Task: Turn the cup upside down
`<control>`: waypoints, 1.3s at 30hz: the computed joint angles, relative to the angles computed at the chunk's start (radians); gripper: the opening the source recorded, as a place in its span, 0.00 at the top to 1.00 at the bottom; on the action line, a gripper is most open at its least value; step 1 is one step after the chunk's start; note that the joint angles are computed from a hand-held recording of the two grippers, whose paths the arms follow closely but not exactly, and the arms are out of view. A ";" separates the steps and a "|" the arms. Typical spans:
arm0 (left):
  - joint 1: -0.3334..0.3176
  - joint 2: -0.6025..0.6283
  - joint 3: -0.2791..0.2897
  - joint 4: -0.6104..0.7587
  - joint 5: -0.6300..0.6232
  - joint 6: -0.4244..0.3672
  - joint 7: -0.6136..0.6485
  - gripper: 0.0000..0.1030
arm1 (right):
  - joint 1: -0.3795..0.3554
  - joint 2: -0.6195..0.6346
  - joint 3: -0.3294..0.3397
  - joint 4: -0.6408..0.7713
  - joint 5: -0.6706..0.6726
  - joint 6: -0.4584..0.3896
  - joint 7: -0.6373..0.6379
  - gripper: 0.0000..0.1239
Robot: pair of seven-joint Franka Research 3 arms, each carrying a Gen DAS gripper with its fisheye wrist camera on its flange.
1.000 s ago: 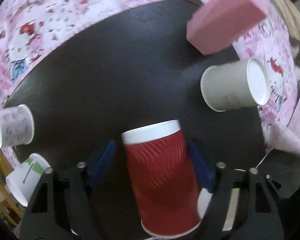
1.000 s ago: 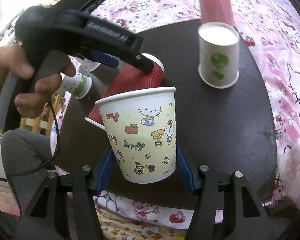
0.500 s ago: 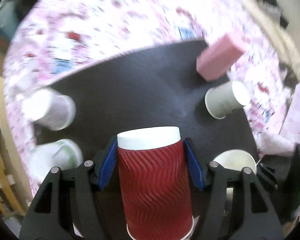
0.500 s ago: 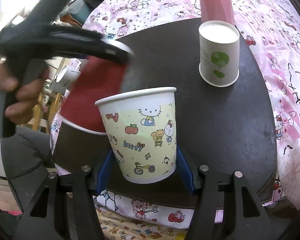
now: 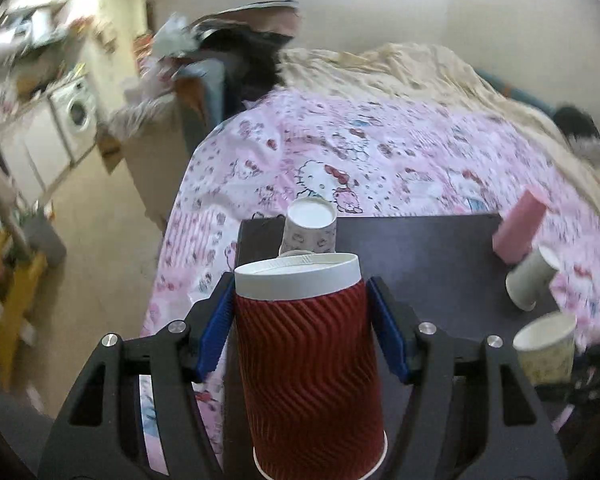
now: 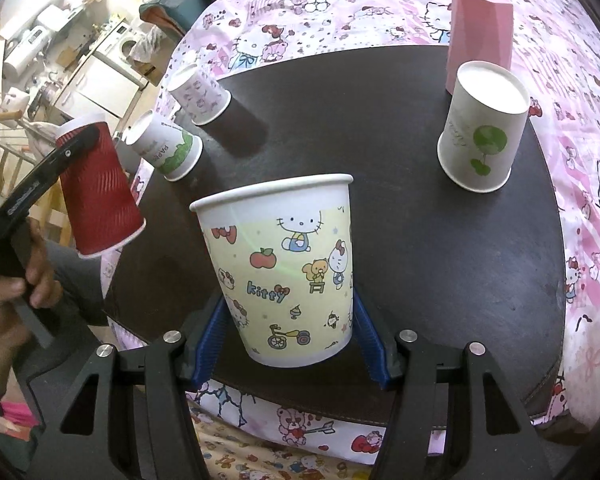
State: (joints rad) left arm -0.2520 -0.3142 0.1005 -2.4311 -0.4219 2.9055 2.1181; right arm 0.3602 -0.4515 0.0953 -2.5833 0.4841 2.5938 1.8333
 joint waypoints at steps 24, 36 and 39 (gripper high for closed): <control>0.104 -0.071 -0.065 -0.096 0.347 -0.160 -0.266 0.23 | 0.000 -0.012 0.002 -0.007 -0.015 0.005 0.010 0.50; 0.024 -0.287 -0.024 -0.127 0.313 -0.168 -0.201 0.22 | 0.002 -0.028 -0.004 -0.014 -0.001 0.002 -0.001 0.50; -0.125 -0.257 0.036 -0.027 0.204 -0.312 -0.106 0.19 | -0.005 -0.034 0.000 -0.018 -0.007 0.001 0.008 0.50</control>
State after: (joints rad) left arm -0.3770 -0.5713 0.1368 -2.4585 -0.2177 2.5933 2.0121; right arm 0.3549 -0.4852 0.0954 -2.6013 0.4775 2.5953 1.8415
